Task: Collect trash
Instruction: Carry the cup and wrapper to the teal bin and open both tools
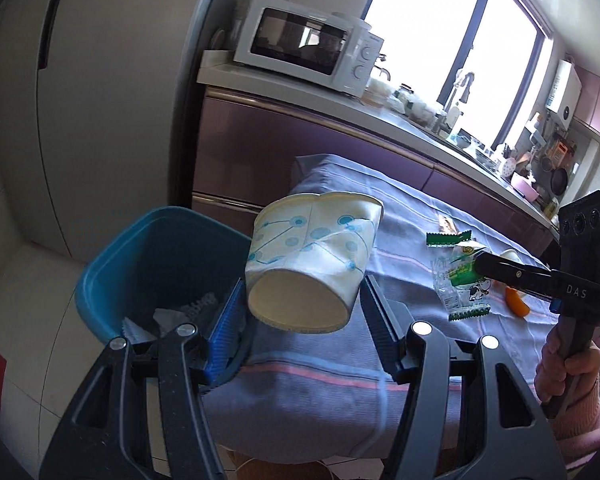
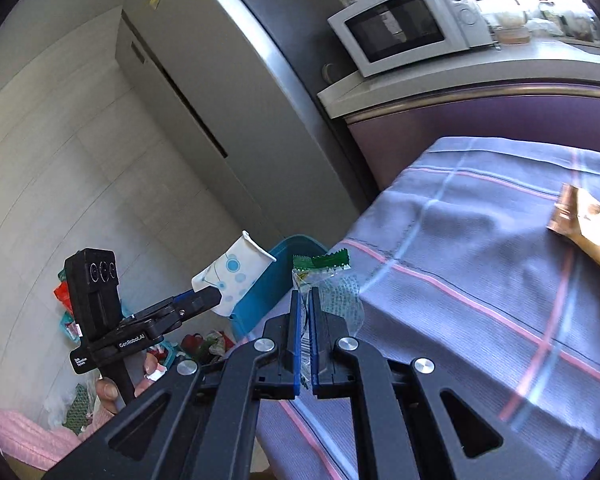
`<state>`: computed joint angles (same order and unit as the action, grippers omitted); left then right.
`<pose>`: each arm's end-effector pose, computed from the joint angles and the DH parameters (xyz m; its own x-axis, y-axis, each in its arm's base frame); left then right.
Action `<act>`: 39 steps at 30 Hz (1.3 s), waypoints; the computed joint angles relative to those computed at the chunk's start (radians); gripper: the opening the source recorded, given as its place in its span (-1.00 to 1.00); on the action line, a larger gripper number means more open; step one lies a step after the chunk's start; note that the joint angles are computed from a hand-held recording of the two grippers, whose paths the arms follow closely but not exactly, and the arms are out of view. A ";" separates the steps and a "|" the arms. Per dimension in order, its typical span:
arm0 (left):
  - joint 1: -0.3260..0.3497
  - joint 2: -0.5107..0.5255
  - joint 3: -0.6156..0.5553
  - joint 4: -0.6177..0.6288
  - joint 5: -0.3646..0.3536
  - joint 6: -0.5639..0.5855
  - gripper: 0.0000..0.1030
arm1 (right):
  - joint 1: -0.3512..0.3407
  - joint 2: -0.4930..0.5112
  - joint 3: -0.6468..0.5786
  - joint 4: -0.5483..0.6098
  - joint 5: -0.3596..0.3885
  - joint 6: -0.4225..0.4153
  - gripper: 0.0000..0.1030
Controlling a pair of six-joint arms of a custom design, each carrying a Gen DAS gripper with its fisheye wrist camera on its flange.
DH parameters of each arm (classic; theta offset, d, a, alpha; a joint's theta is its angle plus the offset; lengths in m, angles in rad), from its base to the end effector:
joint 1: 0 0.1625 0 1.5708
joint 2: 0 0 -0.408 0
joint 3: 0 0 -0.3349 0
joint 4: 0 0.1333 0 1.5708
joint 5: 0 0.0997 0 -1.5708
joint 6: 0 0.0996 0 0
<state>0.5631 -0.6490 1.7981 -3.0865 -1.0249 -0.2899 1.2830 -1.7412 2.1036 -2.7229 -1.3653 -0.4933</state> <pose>-0.3965 -0.4691 0.0598 -0.8136 0.4549 -0.3620 0.5811 0.6557 -0.4820 0.0385 -0.4112 0.4480 -0.9576 -0.1973 0.2097 -0.2880 0.6604 -0.6935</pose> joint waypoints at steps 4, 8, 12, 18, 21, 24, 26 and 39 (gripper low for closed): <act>0.028 -0.033 0.034 0.002 0.046 -0.019 0.13 | 0.057 0.076 -0.039 0.005 -0.025 0.009 -0.95; 0.046 -0.050 0.055 0.010 0.082 -0.032 0.13 | 0.100 0.133 -0.068 0.004 -0.048 0.016 -0.95; 0.070 -0.062 0.068 0.020 0.089 -0.052 0.13 | 0.128 0.177 -0.099 0.015 -0.061 0.025 -0.95; 0.100 -0.050 0.049 0.043 0.094 -0.076 0.13 | 0.174 0.239 -0.135 0.009 -0.105 0.035 -0.95; 0.108 -0.043 0.042 0.055 0.097 -0.090 0.13 | 0.186 0.269 -0.150 0.009 -0.116 0.039 -0.95; 0.114 -0.031 0.024 0.074 0.104 -0.097 0.13 | 0.199 0.307 -0.169 0.003 -0.134 0.044 -0.95; 0.113 -0.024 0.018 0.082 0.113 -0.102 0.13 | 0.208 0.333 -0.183 0.000 -0.153 0.045 -0.95; 0.135 0.025 -0.046 0.140 0.138 -0.131 0.13 | 0.239 0.457 -0.252 0.011 -0.258 0.081 -0.94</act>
<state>0.6982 -0.6236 1.7522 -2.9469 -0.8865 -0.4211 1.5218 -1.2841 1.8515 -2.7117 -1.6237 -0.4123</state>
